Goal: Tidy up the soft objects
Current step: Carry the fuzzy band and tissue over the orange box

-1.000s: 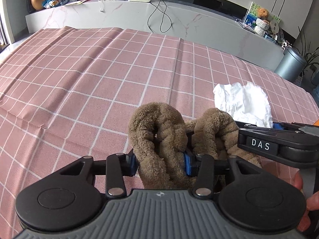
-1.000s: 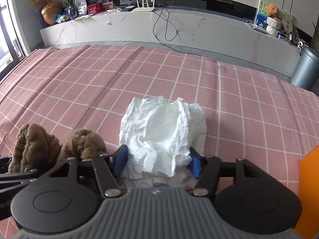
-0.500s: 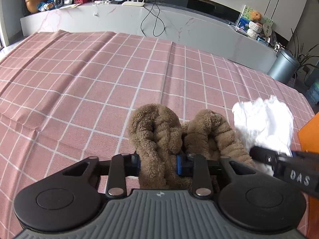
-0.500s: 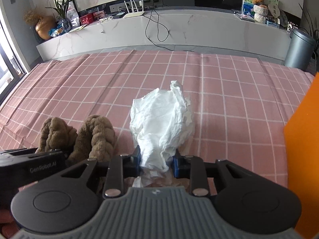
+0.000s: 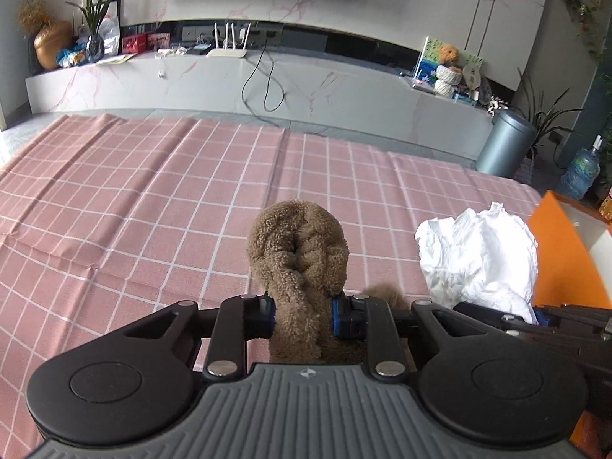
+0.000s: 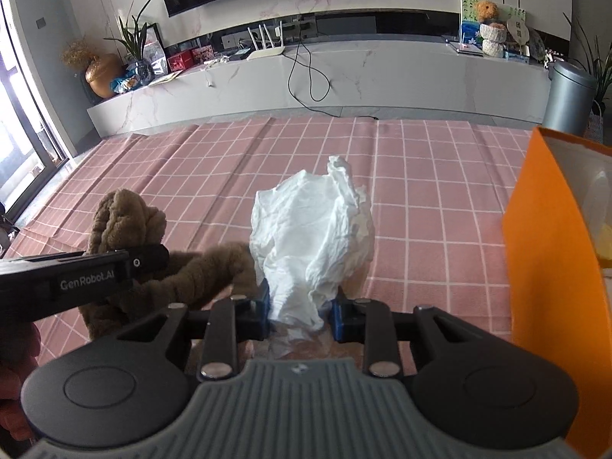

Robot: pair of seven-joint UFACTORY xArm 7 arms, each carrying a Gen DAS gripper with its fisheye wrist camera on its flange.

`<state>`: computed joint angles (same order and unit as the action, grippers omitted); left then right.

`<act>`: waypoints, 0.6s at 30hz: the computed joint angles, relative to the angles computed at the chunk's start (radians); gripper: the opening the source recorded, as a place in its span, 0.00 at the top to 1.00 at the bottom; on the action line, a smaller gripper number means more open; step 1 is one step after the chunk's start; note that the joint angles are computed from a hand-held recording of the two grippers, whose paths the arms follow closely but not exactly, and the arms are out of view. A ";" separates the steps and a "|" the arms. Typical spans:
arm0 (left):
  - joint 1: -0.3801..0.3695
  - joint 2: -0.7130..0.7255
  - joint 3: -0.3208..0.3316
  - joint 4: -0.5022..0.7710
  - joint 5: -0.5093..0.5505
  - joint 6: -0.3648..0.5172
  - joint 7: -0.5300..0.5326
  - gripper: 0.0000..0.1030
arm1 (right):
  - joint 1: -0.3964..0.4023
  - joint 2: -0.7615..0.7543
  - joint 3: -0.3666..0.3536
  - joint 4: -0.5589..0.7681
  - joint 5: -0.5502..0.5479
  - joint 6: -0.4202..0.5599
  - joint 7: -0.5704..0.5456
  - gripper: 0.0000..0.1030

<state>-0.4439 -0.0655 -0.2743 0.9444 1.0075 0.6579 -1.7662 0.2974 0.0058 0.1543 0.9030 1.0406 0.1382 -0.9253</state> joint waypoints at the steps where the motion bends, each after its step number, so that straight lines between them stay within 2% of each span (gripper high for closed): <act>1: -0.007 -0.011 -0.007 0.001 0.000 0.013 0.002 0.75 | -0.002 -0.028 -0.002 -0.015 0.039 0.003 -0.041 0.73; 6: -0.034 -0.050 -0.050 0.021 0.002 0.076 0.008 0.75 | 0.038 -0.174 -0.074 -0.093 0.190 0.031 -0.196 0.73; 11: -0.056 -0.069 -0.088 0.058 0.019 0.118 0.016 0.75 | 0.075 -0.327 -0.151 -0.178 0.256 0.050 -0.281 0.73; 15: -0.071 -0.057 -0.105 0.112 0.061 0.122 0.027 0.75 | 0.079 -0.438 -0.212 -0.239 0.244 0.064 -0.295 0.73; 18: -0.086 -0.027 -0.107 0.168 0.098 0.112 0.043 0.75 | 0.061 -0.508 -0.265 -0.275 0.186 0.093 -0.254 0.73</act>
